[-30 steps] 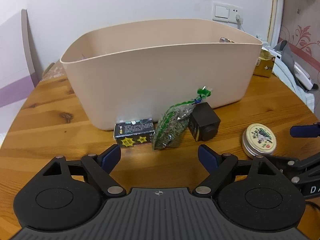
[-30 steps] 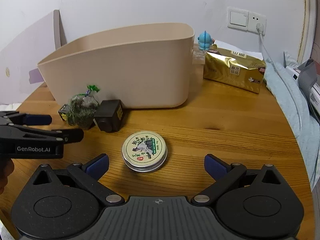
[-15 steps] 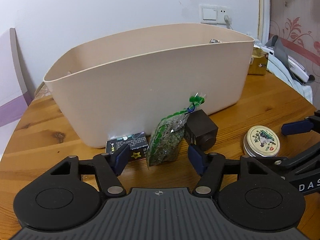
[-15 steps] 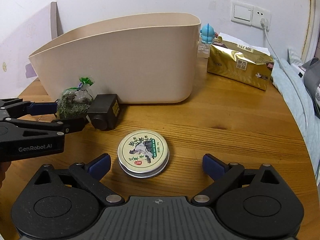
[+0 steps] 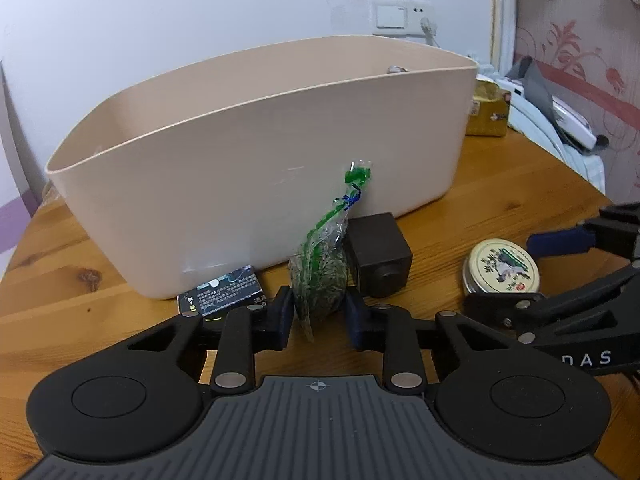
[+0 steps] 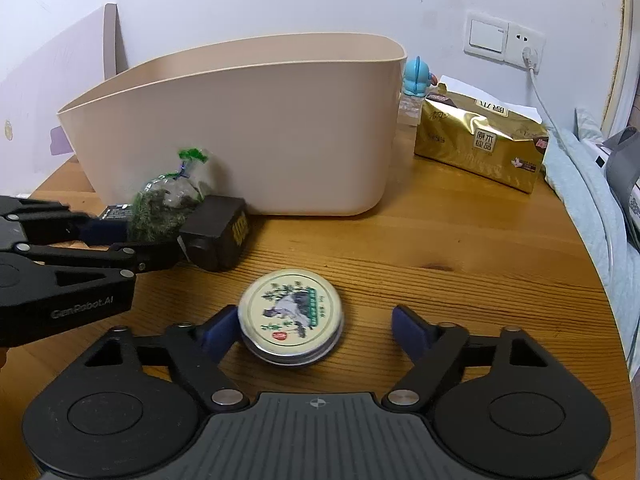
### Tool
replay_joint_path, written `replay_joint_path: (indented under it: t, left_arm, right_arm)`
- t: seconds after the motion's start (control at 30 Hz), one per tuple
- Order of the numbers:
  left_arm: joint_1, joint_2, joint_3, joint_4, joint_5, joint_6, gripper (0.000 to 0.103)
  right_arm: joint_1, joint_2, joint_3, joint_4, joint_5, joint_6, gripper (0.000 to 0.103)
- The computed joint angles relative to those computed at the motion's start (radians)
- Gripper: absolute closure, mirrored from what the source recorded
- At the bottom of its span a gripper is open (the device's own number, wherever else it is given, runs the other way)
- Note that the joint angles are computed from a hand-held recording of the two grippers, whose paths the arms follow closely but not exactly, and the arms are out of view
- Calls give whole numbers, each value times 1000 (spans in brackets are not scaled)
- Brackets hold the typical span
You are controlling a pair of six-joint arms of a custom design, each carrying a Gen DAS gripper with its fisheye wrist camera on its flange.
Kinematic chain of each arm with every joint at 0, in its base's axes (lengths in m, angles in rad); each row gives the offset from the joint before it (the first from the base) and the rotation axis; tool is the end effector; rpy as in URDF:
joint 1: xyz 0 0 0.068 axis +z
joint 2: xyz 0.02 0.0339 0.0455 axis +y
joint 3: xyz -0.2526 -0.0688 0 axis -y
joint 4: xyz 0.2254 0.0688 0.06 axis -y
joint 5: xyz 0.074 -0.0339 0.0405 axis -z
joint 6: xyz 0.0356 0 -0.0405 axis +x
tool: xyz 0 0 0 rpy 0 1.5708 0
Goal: Organize objects
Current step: 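Grasp the green-tied herb bag with the left gripper while the right grasps the round tin, then lift the herb bag with the left gripper while the right lifts the tin toward the bin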
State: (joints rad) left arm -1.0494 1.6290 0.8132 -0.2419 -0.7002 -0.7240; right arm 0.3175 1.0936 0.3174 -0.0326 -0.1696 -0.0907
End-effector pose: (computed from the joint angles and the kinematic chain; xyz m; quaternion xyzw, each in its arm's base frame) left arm 0.1606 -0.2336 0.1544 0.0613 0.9107 0.0249 0.4077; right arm 0.1712 0.0626 0.1439 -0.2183 0.8994 0.1200 0.3592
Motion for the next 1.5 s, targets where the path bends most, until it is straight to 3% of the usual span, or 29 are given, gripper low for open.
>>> replay_joint_path:
  t: [0.03,0.13,0.87,1.5]
  left_arm:
    - [3,-4,-2,0,5,-3,76]
    - [6,-13,-8,2,9,-9,77]
    - [-43,-117,-64,-62,-35,-92,78]
    - [-153,-230,-24,-237,-139,-168,78]
  right_arm:
    - [-1,-4,1,-4,-4,-3,32]
    - [-2,-24,-3,-15,-11,-3,51]
    - [14,-223,-14,-162,-4,34,51]
    - [67,-446,46,-353,56,40,51]
